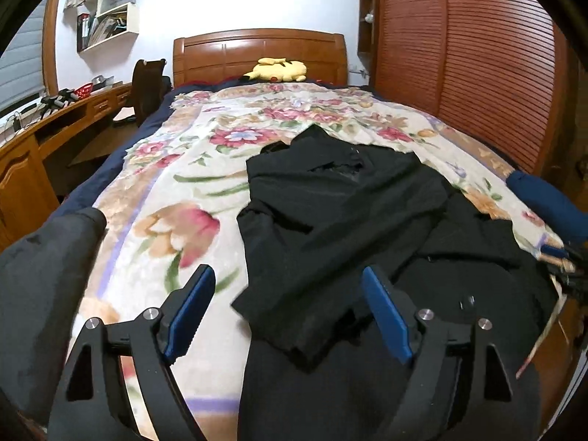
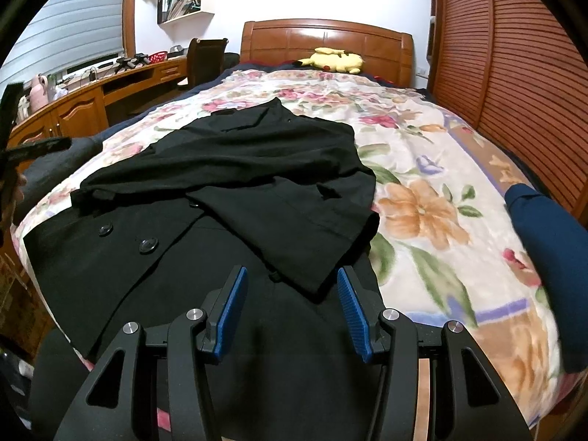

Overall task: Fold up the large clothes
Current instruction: 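Move both tools down to the coat hem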

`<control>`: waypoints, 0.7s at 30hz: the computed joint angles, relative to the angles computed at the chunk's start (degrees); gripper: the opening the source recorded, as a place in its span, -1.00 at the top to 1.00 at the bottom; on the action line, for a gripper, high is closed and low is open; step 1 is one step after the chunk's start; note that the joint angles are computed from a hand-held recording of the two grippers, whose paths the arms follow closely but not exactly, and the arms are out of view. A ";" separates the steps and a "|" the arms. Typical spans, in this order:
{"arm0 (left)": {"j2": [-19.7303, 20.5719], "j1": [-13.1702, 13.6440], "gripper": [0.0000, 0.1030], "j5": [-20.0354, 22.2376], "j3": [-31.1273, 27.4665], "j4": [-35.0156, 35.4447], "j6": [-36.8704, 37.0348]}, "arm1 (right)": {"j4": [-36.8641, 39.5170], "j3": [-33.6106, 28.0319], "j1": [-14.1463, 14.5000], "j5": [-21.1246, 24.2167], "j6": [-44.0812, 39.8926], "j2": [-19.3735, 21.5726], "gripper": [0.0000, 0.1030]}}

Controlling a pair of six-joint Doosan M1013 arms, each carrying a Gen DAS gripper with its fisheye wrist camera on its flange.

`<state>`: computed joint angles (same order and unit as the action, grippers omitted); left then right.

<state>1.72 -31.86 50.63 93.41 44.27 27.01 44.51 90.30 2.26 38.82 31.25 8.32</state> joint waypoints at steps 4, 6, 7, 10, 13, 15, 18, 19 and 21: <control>-1.38 -1.63 -0.61 -0.22 2.46 1.52 -1.11 | 0.35 0.29 -0.37 -0.07 -0.62 -0.09 -0.02; -2.09 -2.43 -0.61 -0.43 3.82 2.49 -2.74 | 0.41 0.31 -0.61 0.06 -0.55 -0.04 -0.02; -2.31 -2.66 -0.61 -0.44 4.30 2.67 -3.17 | 0.58 0.36 -0.78 0.12 -0.58 0.00 -0.02; -3.14 -3.42 -0.61 -0.58 6.08 2.50 -4.37 | 0.41 0.46 -1.14 0.26 -0.43 0.13 -0.02; -3.50 -4.19 -0.61 0.66 7.49 3.24 -5.57 | -0.44 0.46 -1.40 0.30 0.16 0.28 -0.02; -3.59 -4.58 -0.61 1.43 8.14 3.60 -5.92 | -0.89 0.38 -1.53 0.45 0.60 0.33 -0.02; -3.91 -5.05 -0.61 1.94 9.30 3.84 -7.05 | -1.32 0.42 -1.87 0.68 0.90 0.28 -0.02; -4.06 -5.09 -0.61 1.93 9.67 3.92 -7.47 | -1.39 0.50 -2.00 0.72 0.97 0.20 -0.02; -4.45 -5.30 -0.61 1.90 10.51 4.08 -8.45 | -1.70 0.56 -2.34 1.00 1.18 0.12 -0.02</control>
